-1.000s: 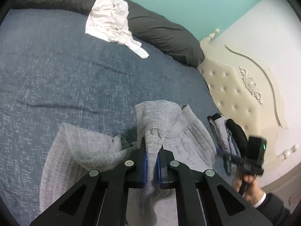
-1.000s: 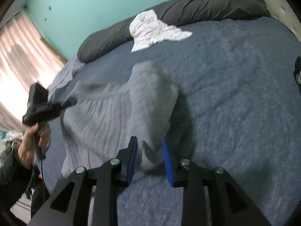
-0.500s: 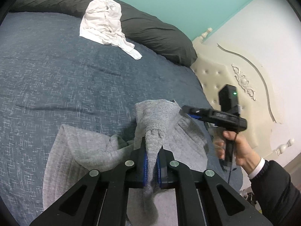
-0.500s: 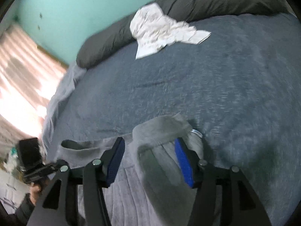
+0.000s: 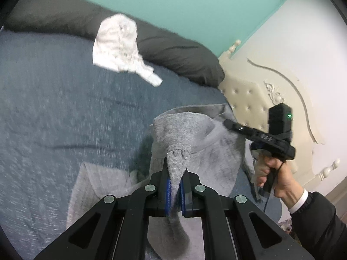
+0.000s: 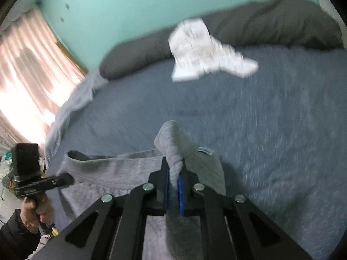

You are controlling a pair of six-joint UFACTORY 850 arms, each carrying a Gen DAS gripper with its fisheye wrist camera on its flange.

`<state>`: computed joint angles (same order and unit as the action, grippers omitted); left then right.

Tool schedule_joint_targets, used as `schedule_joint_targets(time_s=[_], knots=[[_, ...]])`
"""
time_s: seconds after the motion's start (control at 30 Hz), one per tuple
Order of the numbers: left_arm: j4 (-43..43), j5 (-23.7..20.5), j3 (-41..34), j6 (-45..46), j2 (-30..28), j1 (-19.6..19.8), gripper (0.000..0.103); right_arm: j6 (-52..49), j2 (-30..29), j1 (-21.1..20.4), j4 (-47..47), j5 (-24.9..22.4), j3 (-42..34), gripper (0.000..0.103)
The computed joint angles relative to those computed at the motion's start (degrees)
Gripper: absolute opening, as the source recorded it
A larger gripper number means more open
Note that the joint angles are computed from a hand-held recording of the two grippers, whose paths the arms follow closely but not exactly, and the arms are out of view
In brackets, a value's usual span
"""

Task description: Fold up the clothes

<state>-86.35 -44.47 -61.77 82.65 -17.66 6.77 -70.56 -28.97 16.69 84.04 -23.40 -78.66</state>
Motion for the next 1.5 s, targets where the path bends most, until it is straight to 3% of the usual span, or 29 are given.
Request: schedule_joint_targets(time_s=[0.3,0.6,0.73,0.87,1.1,1.23,1.5], knots=[[6.99,0.8,-3.1,-7.31,12.65,1.87,0.006,-9.83,14.18,2.04,10.06,2.21,2.33,0.006],[13.79,-1.68,-11.11,-15.57,21.66,5.51,0.006,-3.05,23.82,6.92,2.79,7.45,-2.38,0.006],[15.22,-3.37,-15.89,-18.34,23.7,7.11,0.006,7.06,26.24,9.64,-8.5,10.72,-6.24,0.006],[16.04,-5.28,-19.65,-20.55,24.8,8.55,0.006,28.99,27.2,11.98,-30.93,12.33,-10.7,0.006],[15.99,-9.13,-22.5,-20.85,26.31,12.16,0.006,54.38,28.14,15.45,-58.04,10.7,-15.39,0.006],[16.54,-10.6,-20.71,-19.99,27.12,13.75,0.006,60.31,27.63,16.7,-65.14,8.89,-16.61,0.006],[21.97,-8.15,-13.22,-18.71,28.11,13.2,0.006,63.14,28.19,17.86,-65.76,10.1,-9.9,0.006]])
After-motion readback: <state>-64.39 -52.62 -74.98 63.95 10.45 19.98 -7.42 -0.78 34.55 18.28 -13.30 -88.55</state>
